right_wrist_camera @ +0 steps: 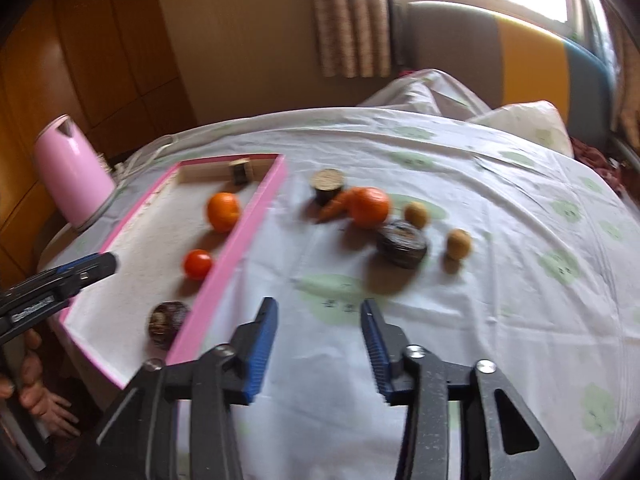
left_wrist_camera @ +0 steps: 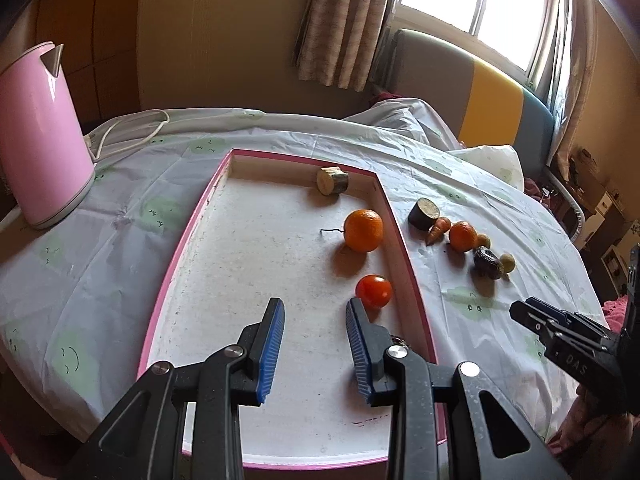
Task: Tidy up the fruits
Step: 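Lower the dark taro into the tray and open the right tool, then grasp the round wood slice with the left tool while the right tool grasps the kiwi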
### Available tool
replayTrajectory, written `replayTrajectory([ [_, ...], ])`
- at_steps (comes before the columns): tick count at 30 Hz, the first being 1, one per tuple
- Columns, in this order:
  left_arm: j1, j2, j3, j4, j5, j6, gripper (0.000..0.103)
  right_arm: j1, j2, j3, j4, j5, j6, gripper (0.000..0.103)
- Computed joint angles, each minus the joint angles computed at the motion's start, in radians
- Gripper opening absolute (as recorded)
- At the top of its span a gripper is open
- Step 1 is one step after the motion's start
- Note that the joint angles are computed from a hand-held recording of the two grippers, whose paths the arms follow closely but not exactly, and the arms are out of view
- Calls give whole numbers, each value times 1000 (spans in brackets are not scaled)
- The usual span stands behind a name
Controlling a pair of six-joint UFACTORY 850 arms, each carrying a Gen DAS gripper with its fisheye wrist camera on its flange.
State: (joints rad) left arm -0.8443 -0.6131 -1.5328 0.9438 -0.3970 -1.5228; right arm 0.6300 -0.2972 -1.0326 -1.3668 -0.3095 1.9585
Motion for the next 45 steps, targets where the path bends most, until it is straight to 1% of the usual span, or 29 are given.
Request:
replayTrajectory([
  [3,-9,-5,-9,-10,23,34,32,-37,25,40,-9,3,64,32],
  [9,-25,-22,-35,-66,54,132,32,-89,40,67,38,-15,60,32],
  [14,-34,-33,-52,-100,67,198,32,-137,17,51,26,26,102,32],
  [17,-35,-38,-59,-137,72,239,32,-156,-6,23,-3,31,137,32],
  [19,-35,-41,-65,-151,72,256,32,-174,-24,0,-17,59,153,32],
  [21,-35,-42,-67,-159,76,263,32,-184,-52,-32,27,59,106,32],
  [23,-36,-42,-69,-158,81,268,32,-199,-80,-60,75,83,53,32],
  [26,-36,-45,-78,-183,92,300,32,-215,-120,-100,283,103,-165,32],
  [27,-35,-46,-81,-195,95,318,32,-221,-126,-101,308,122,-196,25],
  [28,-36,-49,-89,-216,94,343,32,-219,-125,-100,291,118,-191,25],
  [31,-36,-61,-110,-259,92,385,32,-207,-101,-74,170,65,-77,25],
  [33,-34,-70,-126,-330,98,451,32,-203,-78,-50,161,39,-87,25],
  [35,-29,-83,-151,-432,95,540,32,-199,-57,-23,156,10,-97,25],
  [38,-28,-104,-186,-503,83,605,32,-194,-31,22,90,-33,-33,25],
  [40,-26,-121,-215,-562,71,669,32,-197,-19,52,39,-40,36,25],
  [42,-22,-137,-245,-610,60,713,32,-197,-7,80,-59,-45,148,25],
  [45,-12,-170,-306,-730,48,841,32,-189,-9,82,-75,-66,157,25],
])
